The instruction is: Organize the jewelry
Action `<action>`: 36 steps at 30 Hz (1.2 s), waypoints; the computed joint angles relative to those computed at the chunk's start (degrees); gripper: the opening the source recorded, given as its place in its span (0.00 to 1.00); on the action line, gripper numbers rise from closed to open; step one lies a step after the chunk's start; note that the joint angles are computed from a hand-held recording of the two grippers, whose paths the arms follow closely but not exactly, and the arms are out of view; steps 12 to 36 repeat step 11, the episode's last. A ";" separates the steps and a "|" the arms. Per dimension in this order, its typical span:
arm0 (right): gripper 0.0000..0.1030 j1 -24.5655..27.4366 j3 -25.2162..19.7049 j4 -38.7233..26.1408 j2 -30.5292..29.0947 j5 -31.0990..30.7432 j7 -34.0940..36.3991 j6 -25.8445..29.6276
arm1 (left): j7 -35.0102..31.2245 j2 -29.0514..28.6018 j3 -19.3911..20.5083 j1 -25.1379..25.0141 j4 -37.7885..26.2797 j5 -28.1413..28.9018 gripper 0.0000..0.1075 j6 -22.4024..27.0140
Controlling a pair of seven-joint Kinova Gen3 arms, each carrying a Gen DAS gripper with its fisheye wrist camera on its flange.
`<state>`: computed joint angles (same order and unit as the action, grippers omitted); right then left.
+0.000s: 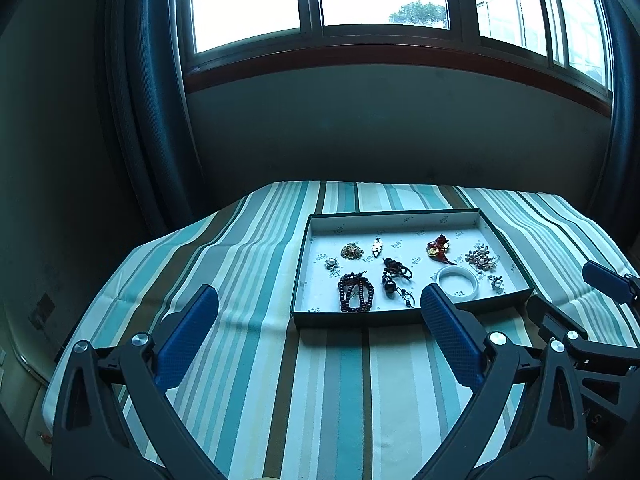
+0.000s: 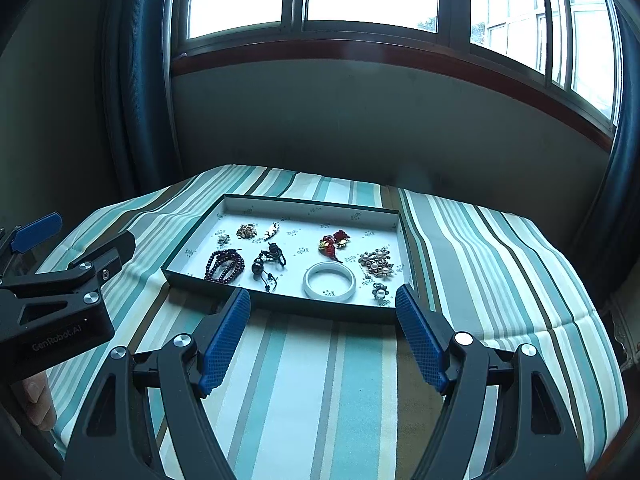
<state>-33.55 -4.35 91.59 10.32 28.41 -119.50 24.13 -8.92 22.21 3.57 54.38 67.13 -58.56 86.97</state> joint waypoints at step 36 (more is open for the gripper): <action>0.72 3.11 -0.87 -1.83 1.34 -5.19 4.85 0.73 | -0.35 -1.06 0.19 -3.37 2.07 3.51 0.94 -1.20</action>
